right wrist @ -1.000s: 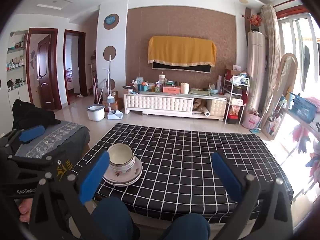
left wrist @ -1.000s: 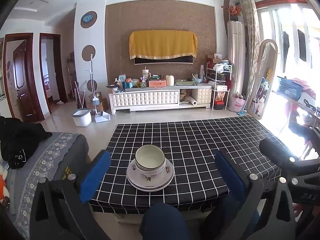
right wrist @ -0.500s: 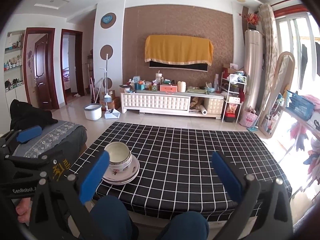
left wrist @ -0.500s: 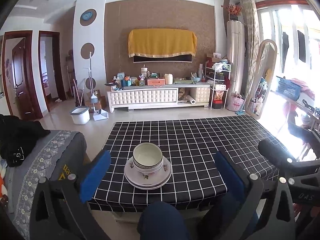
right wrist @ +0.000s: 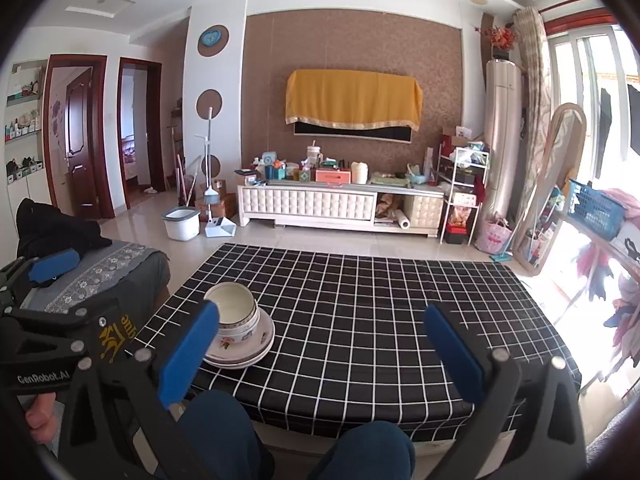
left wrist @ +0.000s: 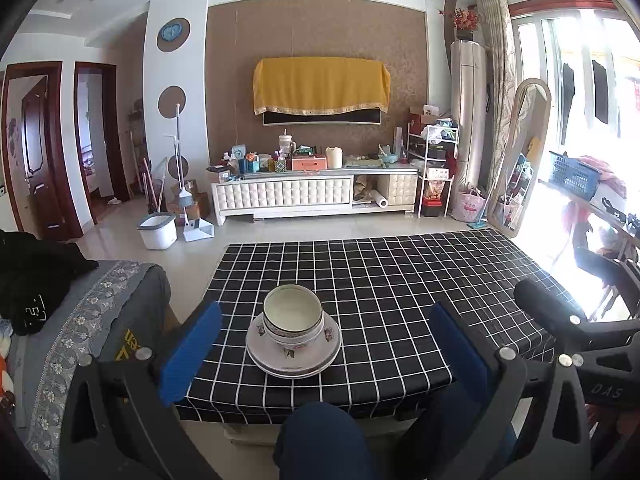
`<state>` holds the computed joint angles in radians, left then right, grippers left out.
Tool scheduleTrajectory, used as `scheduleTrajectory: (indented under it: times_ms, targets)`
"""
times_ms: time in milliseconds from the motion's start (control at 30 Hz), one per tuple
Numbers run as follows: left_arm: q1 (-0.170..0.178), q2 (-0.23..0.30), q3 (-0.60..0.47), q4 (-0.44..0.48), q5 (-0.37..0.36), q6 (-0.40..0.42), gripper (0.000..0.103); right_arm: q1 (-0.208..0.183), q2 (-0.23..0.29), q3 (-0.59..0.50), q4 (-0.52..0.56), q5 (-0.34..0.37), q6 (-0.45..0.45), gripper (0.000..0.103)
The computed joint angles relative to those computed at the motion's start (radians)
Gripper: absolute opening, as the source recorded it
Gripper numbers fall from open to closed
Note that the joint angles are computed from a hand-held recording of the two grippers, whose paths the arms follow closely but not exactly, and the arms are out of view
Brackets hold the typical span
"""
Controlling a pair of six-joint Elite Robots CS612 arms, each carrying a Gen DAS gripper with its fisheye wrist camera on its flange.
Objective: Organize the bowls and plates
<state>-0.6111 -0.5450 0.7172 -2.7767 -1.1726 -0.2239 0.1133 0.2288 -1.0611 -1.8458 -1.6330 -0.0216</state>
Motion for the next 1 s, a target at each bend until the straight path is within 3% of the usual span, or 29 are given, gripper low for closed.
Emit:
scheduleTrajectory:
  times_ms: [1000]
  targets:
    - [-0.003, 0.0, 0.004, 0.001, -0.002, 0.021, 0.103, 0.0, 0.003, 0.0, 0.015, -0.025, -0.003, 0.103]
